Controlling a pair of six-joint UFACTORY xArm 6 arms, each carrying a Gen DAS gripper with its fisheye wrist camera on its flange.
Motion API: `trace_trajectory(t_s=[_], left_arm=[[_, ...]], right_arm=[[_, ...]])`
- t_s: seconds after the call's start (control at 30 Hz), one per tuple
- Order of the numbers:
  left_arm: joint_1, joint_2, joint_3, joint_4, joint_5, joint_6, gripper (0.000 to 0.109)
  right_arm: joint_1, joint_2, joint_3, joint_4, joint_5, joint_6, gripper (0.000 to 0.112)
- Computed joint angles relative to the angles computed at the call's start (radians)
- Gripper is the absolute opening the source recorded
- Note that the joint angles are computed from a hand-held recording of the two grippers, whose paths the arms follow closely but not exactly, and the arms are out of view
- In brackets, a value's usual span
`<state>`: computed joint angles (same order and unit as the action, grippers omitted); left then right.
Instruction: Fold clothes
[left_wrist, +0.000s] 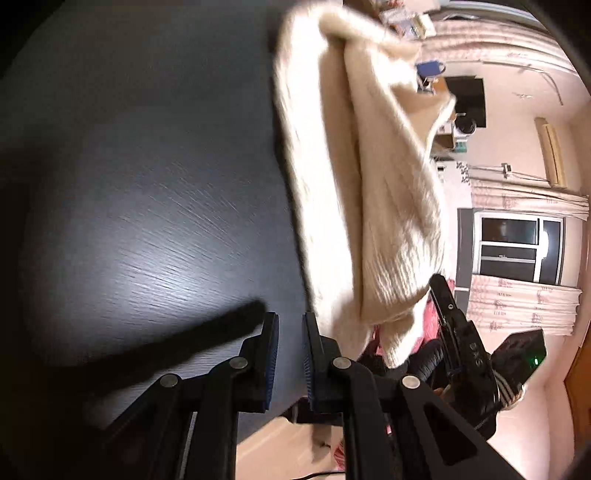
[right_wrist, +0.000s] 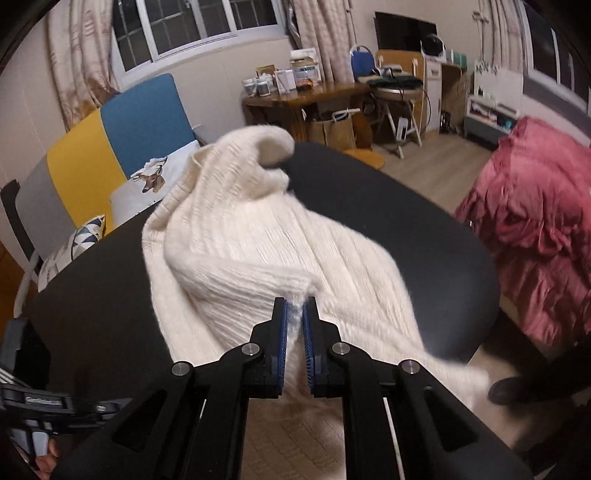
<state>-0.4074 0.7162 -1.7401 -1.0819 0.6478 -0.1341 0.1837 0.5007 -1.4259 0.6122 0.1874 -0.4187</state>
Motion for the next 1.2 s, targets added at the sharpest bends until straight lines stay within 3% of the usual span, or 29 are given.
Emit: trace_trajectory(t_s=[0.1, 0.3, 0.43, 0.6, 0.73, 0.93, 1.07, 1.2], left_arm=[[-0.018, 0.066, -0.086, -0.005, 0.023, -0.050, 0.012], [-0.045, 0.142, -0.191, 0.020, 0.028, -0.154, 0.013], [-0.058, 0.145, -0.199, 0.085, 0.001, -0.192, 0.013], [-0.077, 0.150, -0.207, 0.210, -0.051, -0.224, 0.004], [-0.080, 0.059, -0.084, 0.184, -0.130, -0.153, 0.003], [-0.057, -0.268, 0.278, 0.074, -0.318, 0.162, 0.001], [0.027, -0.457, 0.510, 0.147, -0.343, 0.167, 0.000], [0.115, -0.557, 0.678, 0.217, -0.331, 0.094, 0.002]], right_arm=[[-0.014, 0.015, -0.036, 0.120, 0.033, -0.085, 0.009], [-0.032, 0.036, -0.068, 0.181, 0.059, -0.140, 0.009], [-0.042, 0.028, -0.065, 0.263, 0.075, -0.221, 0.009], [-0.047, -0.028, -0.001, 0.326, 0.086, -0.286, 0.009], [-0.043, -0.079, 0.075, 0.343, 0.070, -0.304, 0.010], [-0.033, -0.162, 0.195, 0.293, 0.036, -0.311, 0.010], [-0.021, -0.213, 0.246, 0.316, 0.042, -0.363, 0.010], [0.018, -0.219, 0.241, 0.299, 0.073, -0.368, 0.010]])
